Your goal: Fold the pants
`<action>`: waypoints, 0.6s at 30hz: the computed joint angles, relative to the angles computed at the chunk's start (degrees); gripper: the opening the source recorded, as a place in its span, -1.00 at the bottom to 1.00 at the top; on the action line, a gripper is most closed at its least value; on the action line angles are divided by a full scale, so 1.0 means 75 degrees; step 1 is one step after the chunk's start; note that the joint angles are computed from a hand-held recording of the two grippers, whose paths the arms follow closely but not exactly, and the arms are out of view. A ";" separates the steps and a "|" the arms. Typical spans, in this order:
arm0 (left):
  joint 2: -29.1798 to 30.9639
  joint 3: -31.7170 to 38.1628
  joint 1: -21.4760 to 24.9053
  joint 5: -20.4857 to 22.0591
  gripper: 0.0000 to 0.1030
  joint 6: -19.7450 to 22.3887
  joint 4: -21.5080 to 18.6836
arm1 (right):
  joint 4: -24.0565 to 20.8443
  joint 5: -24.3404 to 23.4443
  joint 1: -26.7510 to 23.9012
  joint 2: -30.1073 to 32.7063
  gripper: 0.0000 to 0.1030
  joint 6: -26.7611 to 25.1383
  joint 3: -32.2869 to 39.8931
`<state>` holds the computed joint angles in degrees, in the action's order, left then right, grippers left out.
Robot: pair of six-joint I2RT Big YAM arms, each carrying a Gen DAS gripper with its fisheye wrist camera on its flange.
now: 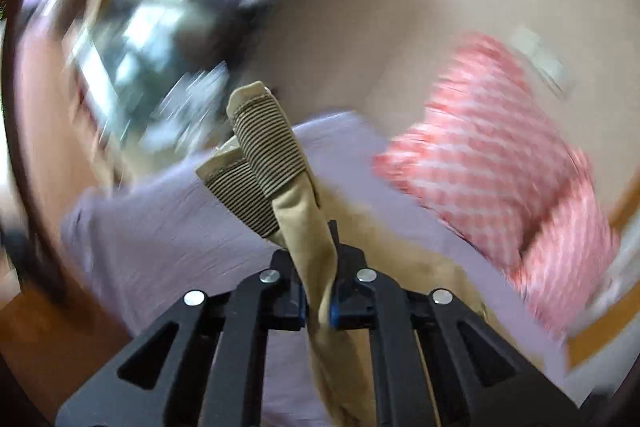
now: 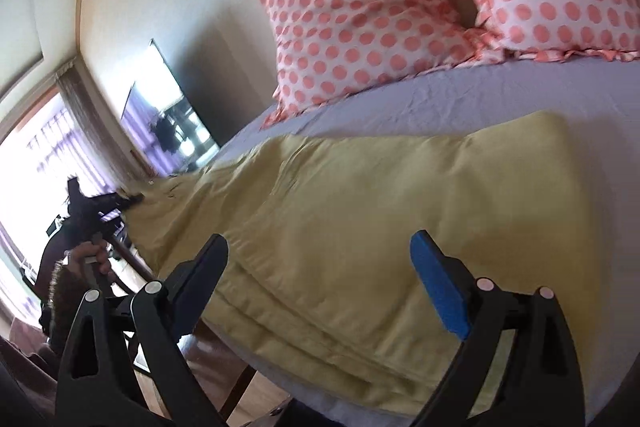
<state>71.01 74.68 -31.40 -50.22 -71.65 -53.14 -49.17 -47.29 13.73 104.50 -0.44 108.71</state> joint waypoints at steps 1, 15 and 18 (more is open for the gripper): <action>0.0371 0.0589 -0.0118 -0.0118 -0.88 0.0661 -0.0089 | 0.0157 0.0025 -0.0068 -0.0030 0.84 0.0142 -0.0045; 0.6666 0.7727 -0.1835 0.4068 -0.81 0.8124 -0.0483 | 0.1611 -0.0054 -0.1682 0.0014 0.88 0.3379 -0.0285; 0.6234 0.6969 -0.1962 0.4074 -0.62 0.8160 -0.0118 | 0.0702 -0.0534 -0.1756 0.0515 0.88 0.3184 0.0456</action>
